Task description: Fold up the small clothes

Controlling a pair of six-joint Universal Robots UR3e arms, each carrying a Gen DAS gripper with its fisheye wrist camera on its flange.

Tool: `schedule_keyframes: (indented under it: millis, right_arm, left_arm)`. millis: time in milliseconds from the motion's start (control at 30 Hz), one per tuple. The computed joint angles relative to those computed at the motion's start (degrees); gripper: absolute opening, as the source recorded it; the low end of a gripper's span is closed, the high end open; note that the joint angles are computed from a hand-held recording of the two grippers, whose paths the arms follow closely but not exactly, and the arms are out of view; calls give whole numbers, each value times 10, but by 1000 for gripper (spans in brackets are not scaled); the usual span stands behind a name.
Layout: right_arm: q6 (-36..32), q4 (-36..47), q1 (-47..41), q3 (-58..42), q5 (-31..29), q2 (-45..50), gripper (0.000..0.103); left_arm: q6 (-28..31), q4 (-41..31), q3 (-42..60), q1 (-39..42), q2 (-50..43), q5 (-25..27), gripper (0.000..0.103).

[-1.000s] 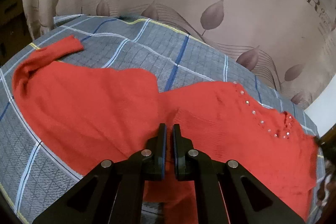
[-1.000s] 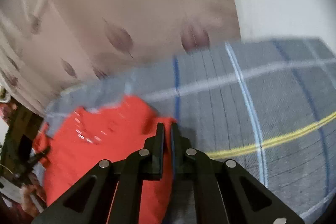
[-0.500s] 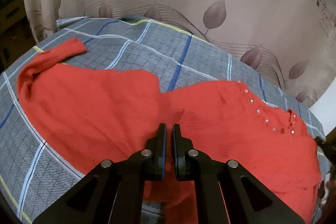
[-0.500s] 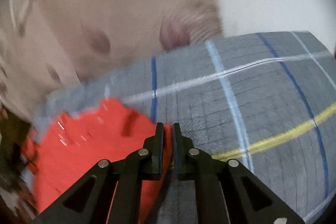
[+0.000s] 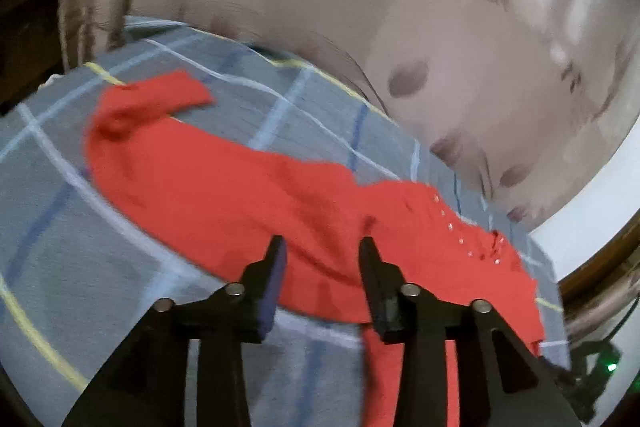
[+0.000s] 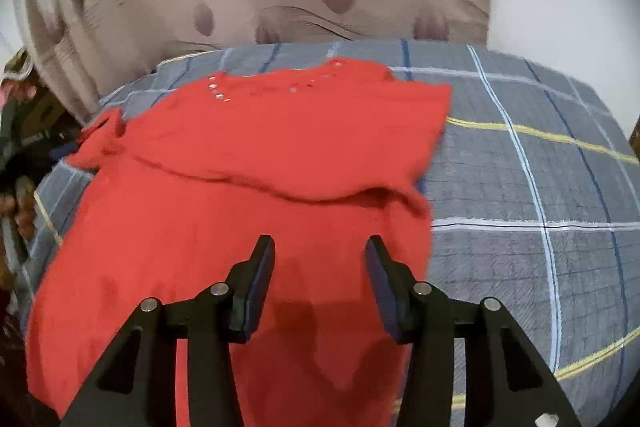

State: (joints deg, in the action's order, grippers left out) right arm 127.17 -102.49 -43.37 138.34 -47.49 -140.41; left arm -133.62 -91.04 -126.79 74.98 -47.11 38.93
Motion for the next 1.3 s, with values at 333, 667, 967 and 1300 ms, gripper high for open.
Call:
schedule_keyframes:
  millis: [333,667,967,1300]
  right_arm:
    - [87,-91,35,26,-31,34,77]
    - [167,-227,119,39,-106,81,84]
    - [161,-215,116,35,-104,80,87]
    - [96,-78,29,20,-27,37,88]
  left_arm:
    - [56,162,144,43,-251,94,58]
    - [-45,464,250,-199,-484,257,50]
    - [-117,491,307,-185,-546,241,8]
    - [-106,140,381,-160,-308,-23,8]
